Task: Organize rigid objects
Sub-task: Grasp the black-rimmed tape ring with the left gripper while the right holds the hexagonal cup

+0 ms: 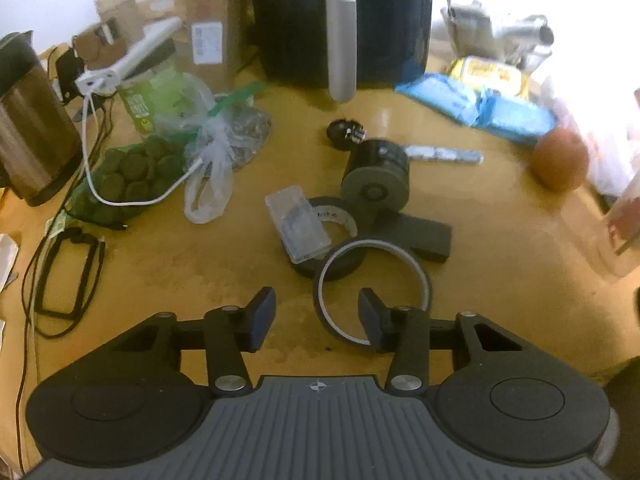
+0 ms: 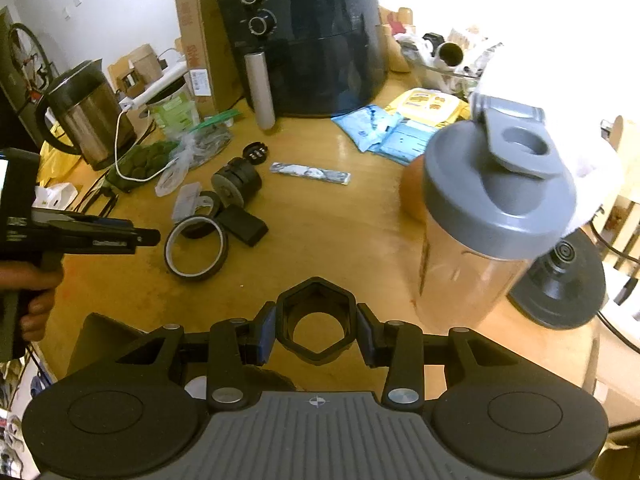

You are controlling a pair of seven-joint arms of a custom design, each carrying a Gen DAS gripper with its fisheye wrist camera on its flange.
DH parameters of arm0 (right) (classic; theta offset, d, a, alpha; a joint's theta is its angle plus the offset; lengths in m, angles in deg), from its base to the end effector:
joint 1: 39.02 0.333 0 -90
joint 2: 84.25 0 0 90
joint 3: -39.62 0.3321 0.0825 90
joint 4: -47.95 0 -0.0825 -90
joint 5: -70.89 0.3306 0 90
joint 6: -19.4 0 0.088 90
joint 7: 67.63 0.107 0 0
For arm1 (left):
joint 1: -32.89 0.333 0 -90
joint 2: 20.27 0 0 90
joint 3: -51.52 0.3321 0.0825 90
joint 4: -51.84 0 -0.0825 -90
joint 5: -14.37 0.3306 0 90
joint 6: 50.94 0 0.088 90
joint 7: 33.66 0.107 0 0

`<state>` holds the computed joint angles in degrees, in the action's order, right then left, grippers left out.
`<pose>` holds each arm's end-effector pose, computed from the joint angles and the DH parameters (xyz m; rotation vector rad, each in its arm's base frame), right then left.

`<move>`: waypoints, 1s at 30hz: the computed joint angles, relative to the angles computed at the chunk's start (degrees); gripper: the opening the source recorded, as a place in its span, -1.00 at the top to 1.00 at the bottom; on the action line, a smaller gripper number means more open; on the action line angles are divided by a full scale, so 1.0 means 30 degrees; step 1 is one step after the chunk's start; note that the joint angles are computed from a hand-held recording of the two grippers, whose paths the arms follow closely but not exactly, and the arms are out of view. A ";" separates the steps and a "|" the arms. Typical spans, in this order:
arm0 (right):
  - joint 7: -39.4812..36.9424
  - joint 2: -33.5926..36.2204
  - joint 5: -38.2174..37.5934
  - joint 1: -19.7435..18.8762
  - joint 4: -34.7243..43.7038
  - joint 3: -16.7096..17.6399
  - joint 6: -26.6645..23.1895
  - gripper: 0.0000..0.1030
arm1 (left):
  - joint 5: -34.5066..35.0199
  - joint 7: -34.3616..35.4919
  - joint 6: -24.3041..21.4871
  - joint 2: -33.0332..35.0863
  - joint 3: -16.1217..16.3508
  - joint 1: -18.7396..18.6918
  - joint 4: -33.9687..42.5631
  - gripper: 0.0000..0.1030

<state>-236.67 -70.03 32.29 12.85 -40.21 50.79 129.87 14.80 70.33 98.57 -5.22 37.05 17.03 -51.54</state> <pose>0.3266 0.5140 0.5660 -1.3618 2.2348 -0.5312 0.5477 -0.3016 0.5059 -1.1053 2.5483 -0.6756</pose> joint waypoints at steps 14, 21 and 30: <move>0.1653 -0.0461 0.0099 0.0221 -0.0401 0.0361 -0.0992 0.15 | 0.0863 -0.0003 -0.3125 0.2677 0.0224 -0.0471 0.3290 0.85; 0.1766 -0.0459 0.0044 0.0252 -0.0350 0.0403 -0.1129 0.15 | -0.0374 0.0441 -0.3646 0.1949 -0.0115 -0.0022 0.3028 0.86; 0.1842 -0.0462 -0.0131 0.0250 -0.0230 0.0400 -0.1057 0.15 | -0.2076 0.1189 -0.3446 0.0328 -0.0332 0.0490 0.2001 0.86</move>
<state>-231.14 -71.42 31.90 13.60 -40.90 51.99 126.70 8.58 73.90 88.24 -4.23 36.06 18.50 -45.54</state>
